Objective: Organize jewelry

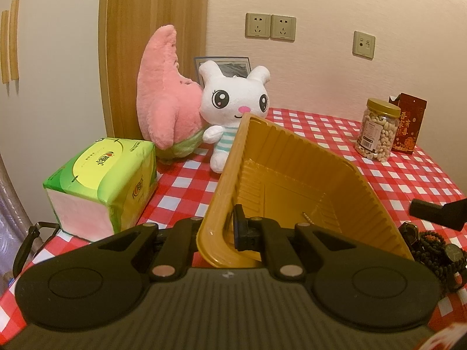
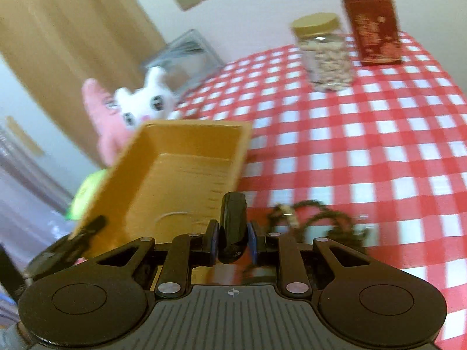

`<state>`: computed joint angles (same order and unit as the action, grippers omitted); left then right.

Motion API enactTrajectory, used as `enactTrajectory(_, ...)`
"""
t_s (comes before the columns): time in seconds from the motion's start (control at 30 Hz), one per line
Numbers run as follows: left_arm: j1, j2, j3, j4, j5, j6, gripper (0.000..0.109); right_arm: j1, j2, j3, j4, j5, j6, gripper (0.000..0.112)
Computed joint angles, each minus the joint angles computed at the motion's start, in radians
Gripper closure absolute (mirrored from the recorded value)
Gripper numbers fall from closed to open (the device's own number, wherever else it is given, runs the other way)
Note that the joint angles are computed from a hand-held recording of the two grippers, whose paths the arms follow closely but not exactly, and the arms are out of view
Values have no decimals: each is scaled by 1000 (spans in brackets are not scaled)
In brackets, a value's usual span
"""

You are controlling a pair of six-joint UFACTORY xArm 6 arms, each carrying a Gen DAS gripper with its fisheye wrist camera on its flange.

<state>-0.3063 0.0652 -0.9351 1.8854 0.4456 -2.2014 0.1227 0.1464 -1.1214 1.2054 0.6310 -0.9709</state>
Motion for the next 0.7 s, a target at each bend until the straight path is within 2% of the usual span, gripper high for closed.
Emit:
enactTrajectory(0.2,3,2,-3,9,-5,1,101,70,18,-8,0,20,-29,91)
enactTrajectory(0.47,13,5,-7,18,-21,2,101,153,72,-15,-71,-77,-65,91)
enactTrajectory(0.6,20,6,-10,20,-30,14,101,168,80,-13,-94,-95,-76,91)
enactTrajectory(0.67,22,5,-10,19,-33,18,101,166,77,-14,-93,-84,-69,88)
enactTrajectory(0.7,22,6,-11,19,-33,19,101,162,72,-13,-80,-77,-75,80)
